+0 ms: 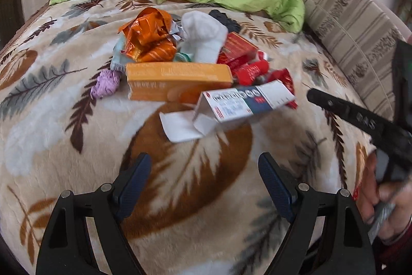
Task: Collect trash
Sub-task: 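Grasp the white-and-blue medicine box with the left tool while the right tool grasps a red wrapper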
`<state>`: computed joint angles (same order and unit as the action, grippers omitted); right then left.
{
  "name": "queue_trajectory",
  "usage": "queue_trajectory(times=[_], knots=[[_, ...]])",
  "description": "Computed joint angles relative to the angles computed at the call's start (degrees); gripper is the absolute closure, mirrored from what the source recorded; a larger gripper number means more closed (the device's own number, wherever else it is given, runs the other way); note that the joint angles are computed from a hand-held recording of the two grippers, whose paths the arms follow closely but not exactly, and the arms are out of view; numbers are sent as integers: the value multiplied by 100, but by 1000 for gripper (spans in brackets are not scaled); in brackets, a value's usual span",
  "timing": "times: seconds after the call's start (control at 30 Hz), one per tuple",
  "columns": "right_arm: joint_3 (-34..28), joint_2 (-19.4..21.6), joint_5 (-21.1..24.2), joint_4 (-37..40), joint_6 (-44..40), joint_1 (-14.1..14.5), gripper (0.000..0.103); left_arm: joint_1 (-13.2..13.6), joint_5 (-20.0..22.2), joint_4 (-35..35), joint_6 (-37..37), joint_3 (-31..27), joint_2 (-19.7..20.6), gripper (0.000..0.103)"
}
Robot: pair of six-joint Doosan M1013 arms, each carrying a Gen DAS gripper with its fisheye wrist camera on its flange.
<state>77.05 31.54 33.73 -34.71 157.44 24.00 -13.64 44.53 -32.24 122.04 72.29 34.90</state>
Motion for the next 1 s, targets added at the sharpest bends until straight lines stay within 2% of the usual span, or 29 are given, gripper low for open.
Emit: queue_trajectory(times=[0.13,0.2,0.33,0.47,0.53,0.67,0.77,0.8,0.87,0.9,0.97,1.0], knots=[[137,-91,-238,-76,29,-13,95,123,-106,-401,131,141,-114,19],[206,-130,-580,370,-390,-64,95,129,-211,-321,15,101,-111,19],[176,-111,-585,428,-425,-45,91,110,-286,-223,-381,-149,23,19],[282,-176,-462,-27,447,-86,89,-53,-111,-113,85,-482,183,19],[364,-225,-387,-139,904,-136,81,-147,60,17,357,-637,273,19],[555,-331,-520,111,1221,-288,79,-392,-10,774,614,-847,444,19],[641,-381,-622,337,1165,-356,79,-472,213,1055,467,-1042,590,20],[652,-387,-635,385,1126,-367,79,-495,148,1120,436,-986,567,23],[686,-402,-740,555,977,-404,78,-545,28,1342,326,-842,500,56],[679,-395,-760,612,930,-415,76,-564,-4,1409,214,-790,477,57],[686,-378,-912,896,753,-458,63,-581,-157,1444,-12,-681,425,57],[697,-370,-1003,1009,732,-481,61,-590,-188,1499,-119,-670,421,56]])
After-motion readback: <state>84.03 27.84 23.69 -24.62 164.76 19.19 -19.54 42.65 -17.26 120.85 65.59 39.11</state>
